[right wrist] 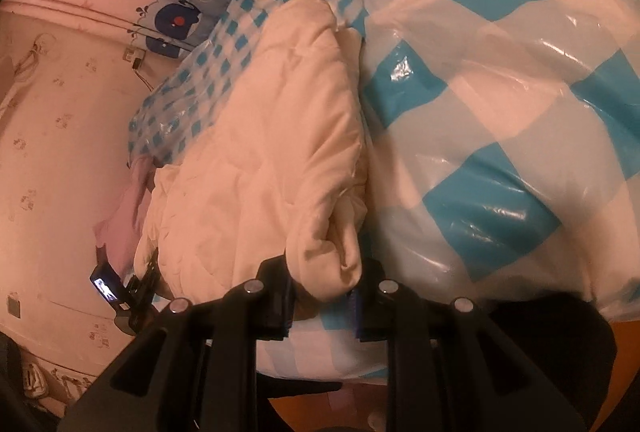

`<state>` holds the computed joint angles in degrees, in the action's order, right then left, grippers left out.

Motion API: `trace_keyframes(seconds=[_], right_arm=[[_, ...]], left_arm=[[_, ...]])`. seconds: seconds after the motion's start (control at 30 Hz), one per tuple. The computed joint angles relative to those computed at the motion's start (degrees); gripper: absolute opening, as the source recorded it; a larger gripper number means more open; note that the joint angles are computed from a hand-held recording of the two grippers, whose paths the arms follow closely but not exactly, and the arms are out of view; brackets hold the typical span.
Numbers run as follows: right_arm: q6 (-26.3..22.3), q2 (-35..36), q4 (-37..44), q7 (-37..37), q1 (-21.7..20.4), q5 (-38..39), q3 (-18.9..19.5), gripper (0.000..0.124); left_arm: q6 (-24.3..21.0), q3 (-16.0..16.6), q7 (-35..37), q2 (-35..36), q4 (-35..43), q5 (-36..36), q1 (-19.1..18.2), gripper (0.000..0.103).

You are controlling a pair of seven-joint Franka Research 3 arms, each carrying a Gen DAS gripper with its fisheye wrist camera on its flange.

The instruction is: Fold large clothes

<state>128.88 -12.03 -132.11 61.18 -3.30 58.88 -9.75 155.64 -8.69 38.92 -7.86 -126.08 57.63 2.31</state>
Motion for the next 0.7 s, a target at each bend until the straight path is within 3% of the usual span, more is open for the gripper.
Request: trace_keyframes(seconds=[0.1,0.2,0.23,0.3,0.37,0.43,0.6,0.67,0.7], right_arm=[[-0.08,-0.97,-0.59,2.68,-1.04,-0.81,-0.52,0.057],[13.07,-5.17,-3.73,9.75,-3.09,-10.17,2.95,0.06],[20.34,-6.69,-4.73,10.98,-3.09,-14.92,5.31,0.06],[26.0,-6.85,-2.81,6.54,1.14,-14.91,5.51,0.06],[29.59,-3.23,2.84,2.74,6.11,-16.28,7.11,0.061],[29.51,2.61,9.95,1.75,9.82,-19.39,8.7,0.069],[26.7,20.91,29.06,5.47,16.16,-32.66,13.17,0.07],[24.92,26.95,33.94,11.2,19.48,-42.41,12.17,0.07],[20.96,30.97,37.04,15.08,21.87,-49.88,10.48,0.071]], left_arm=[[2.63,2.23,5.44,-0.01,-0.92,-11.31,-0.4,0.042],[2.85,1.92,5.26,0.08,-1.19,-12.94,0.37,0.05],[3.07,2.16,6.22,0.53,-1.06,-15.19,0.28,0.052],[3.99,2.88,7.95,0.88,-1.38,-20.93,0.06,0.058],[4.28,2.55,6.92,1.02,-1.37,-20.93,0.68,0.063],[4.22,2.0,4.69,0.88,-1.51,-18.86,1.42,0.068],[3.55,1.29,1.6,1.2,-1.05,-13.99,2.11,0.071],[3.0,0.98,0.02,1.43,-0.52,-11.24,2.2,0.073],[3.03,0.86,-1.05,1.56,-0.31,-9.53,2.26,0.073]])
